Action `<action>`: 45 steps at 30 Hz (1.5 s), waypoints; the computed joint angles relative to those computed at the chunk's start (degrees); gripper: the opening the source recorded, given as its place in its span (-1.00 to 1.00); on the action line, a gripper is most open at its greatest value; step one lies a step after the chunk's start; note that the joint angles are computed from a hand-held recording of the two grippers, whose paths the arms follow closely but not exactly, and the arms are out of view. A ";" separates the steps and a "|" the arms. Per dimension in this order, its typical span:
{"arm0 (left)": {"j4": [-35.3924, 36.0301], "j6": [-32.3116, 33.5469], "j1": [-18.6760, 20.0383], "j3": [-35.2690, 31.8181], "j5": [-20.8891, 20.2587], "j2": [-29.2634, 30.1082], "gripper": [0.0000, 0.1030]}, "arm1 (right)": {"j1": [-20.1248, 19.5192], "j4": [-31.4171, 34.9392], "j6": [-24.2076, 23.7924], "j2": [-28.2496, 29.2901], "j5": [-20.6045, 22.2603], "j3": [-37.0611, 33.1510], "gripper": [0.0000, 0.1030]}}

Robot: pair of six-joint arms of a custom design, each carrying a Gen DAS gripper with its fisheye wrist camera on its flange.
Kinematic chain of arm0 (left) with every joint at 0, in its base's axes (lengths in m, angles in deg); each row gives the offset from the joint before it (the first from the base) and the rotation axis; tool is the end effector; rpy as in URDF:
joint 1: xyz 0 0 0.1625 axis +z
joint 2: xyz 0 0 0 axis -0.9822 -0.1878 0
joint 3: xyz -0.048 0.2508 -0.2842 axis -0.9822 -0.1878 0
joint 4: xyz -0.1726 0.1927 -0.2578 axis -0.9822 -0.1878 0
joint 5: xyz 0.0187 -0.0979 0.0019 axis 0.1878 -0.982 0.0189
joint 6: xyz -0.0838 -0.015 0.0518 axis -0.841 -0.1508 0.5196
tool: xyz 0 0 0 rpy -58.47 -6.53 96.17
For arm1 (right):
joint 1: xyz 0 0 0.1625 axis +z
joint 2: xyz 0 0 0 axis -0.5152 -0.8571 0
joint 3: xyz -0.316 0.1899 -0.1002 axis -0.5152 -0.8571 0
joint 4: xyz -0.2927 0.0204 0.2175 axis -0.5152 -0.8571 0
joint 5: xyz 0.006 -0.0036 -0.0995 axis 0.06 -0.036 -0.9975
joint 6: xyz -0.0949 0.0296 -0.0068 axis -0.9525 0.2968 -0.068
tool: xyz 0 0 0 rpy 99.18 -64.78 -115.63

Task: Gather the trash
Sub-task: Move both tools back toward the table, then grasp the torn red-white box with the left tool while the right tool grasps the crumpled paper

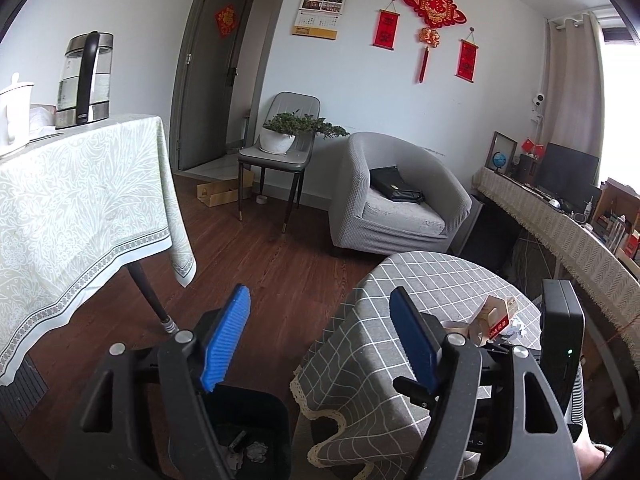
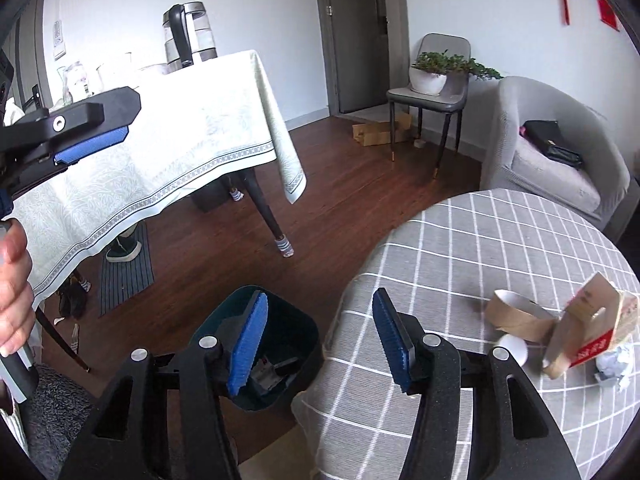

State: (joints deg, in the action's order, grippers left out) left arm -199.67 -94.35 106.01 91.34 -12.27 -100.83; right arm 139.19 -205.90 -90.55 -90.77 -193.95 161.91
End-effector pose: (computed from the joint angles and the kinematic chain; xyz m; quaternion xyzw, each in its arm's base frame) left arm -0.4538 -0.4600 0.2352 0.2894 0.8488 -0.4116 0.1624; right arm 0.2447 -0.4657 0.3537 0.2686 -0.8738 0.3211 0.2475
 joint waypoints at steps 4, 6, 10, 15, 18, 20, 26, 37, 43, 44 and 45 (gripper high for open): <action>-0.01 0.90 -0.27 -2.71 -1.93 3.45 0.47 | -1.21 -2.12 -1.20 -2.99 -1.85 1.70 0.13; 0.19 0.99 -0.28 -4.11 -2.78 5.11 0.47 | -1.93 -3.11 -1.64 -4.35 -2.90 2.23 0.14; 0.43 0.71 -0.48 -6.41 -4.54 8.09 0.47 | -2.73 -5.89 -3.12 -6.70 -6.07 3.69 0.16; 1.23 1.03 -0.83 -9.61 -6.35 11.88 0.48 | -5.03 -6.51 -4.30 -10.77 -6.34 5.55 0.18; 2.27 1.14 -0.76 -11.76 -7.48 14.11 0.48 | -6.48 -6.30 -5.05 -12.86 -6.59 6.38 0.18; 2.83 1.00 -0.96 -13.07 -8.07 15.63 0.48 | -7.38 -5.76 -5.21 -14.08 -6.38 6.63 0.19; 4.52 1.03 -0.94 -17.23 -10.70 19.77 0.48 | -10.18 -4.15 -5.25 -17.71 -5.43 7.12 0.21; 8.64 2.91 -1.43 -26.12 -13.70 28.30 0.45 | -15.33 -0.78 -3.39 -22.85 -3.45 6.93 0.23; 11.13 2.81 -1.12 -30.78 -15.33 32.20 0.23 | -16.81 0.54 -2.53 -24.06 -2.52 6.61 0.23; 11.55 2.62 -1.00 -31.37 -15.69 32.65 0.17 | -17.08 0.75 -2.46 -24.24 -2.40 6.61 0.23; 12.11 2.41 -0.86 -32.16 -16.02 33.22 0.15 | -17.25 1.03 -2.34 -24.27 -2.38 6.50 0.23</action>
